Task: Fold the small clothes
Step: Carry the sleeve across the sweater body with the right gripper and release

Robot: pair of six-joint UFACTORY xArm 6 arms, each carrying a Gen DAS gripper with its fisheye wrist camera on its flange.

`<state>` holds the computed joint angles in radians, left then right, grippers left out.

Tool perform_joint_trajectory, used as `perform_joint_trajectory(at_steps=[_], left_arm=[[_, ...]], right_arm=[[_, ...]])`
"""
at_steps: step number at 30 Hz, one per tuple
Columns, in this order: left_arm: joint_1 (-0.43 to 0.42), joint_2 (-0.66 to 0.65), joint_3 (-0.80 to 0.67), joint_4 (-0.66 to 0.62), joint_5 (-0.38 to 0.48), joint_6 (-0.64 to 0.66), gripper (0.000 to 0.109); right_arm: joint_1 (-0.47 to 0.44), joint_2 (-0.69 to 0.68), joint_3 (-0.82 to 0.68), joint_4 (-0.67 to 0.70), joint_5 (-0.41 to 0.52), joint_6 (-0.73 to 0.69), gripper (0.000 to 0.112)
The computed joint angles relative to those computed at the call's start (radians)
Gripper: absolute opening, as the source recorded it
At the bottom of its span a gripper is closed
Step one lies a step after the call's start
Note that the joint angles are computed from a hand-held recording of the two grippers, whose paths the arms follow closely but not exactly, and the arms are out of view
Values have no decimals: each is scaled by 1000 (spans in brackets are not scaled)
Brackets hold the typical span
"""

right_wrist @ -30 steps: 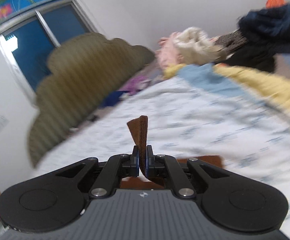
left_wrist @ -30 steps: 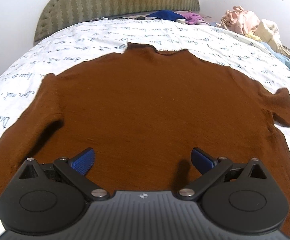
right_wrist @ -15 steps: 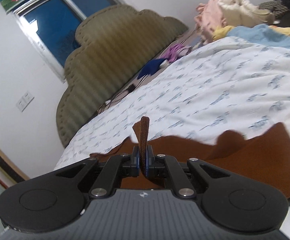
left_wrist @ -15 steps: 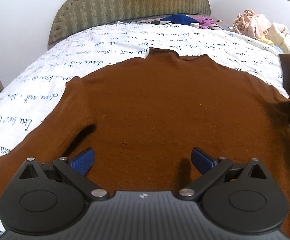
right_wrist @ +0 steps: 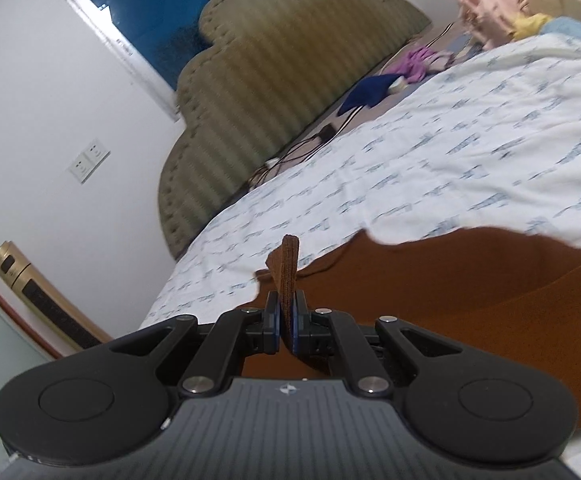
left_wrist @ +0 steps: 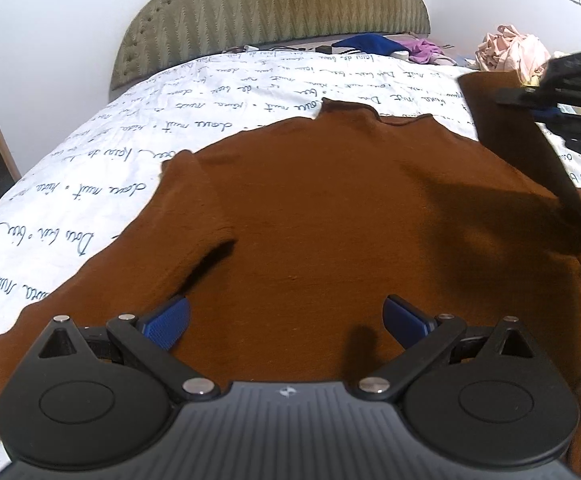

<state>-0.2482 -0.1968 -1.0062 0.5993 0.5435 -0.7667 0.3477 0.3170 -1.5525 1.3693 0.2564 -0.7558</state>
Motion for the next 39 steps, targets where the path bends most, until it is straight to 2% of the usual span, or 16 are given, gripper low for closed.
perform_joint_trajectory(at_steps=[4, 17, 24, 32, 34, 37, 39], left_arm=[[13, -31, 29, -41, -14, 25, 103], [38, -94, 86, -45, -2, 8, 103], [56, -113, 105, -55, 7, -3, 103], [61, -132, 121, -48, 25, -18, 103], [63, -132, 121, -48, 32, -22, 103], [65, -139, 123, -47, 40, -25, 103], [66, -145, 125, -51, 43, -21, 103]], right_arm=[[23, 55, -64, -41, 15, 55, 8], [97, 223, -265, -208, 57, 209, 8], [126, 284, -361, -229, 122, 201, 8], [152, 320, -405, -286, 191, 224, 9], [152, 325, -405, -302, 221, 240, 17], [146, 340, -417, -380, 279, 324, 22], [143, 331, -400, -400, 299, 350, 37]])
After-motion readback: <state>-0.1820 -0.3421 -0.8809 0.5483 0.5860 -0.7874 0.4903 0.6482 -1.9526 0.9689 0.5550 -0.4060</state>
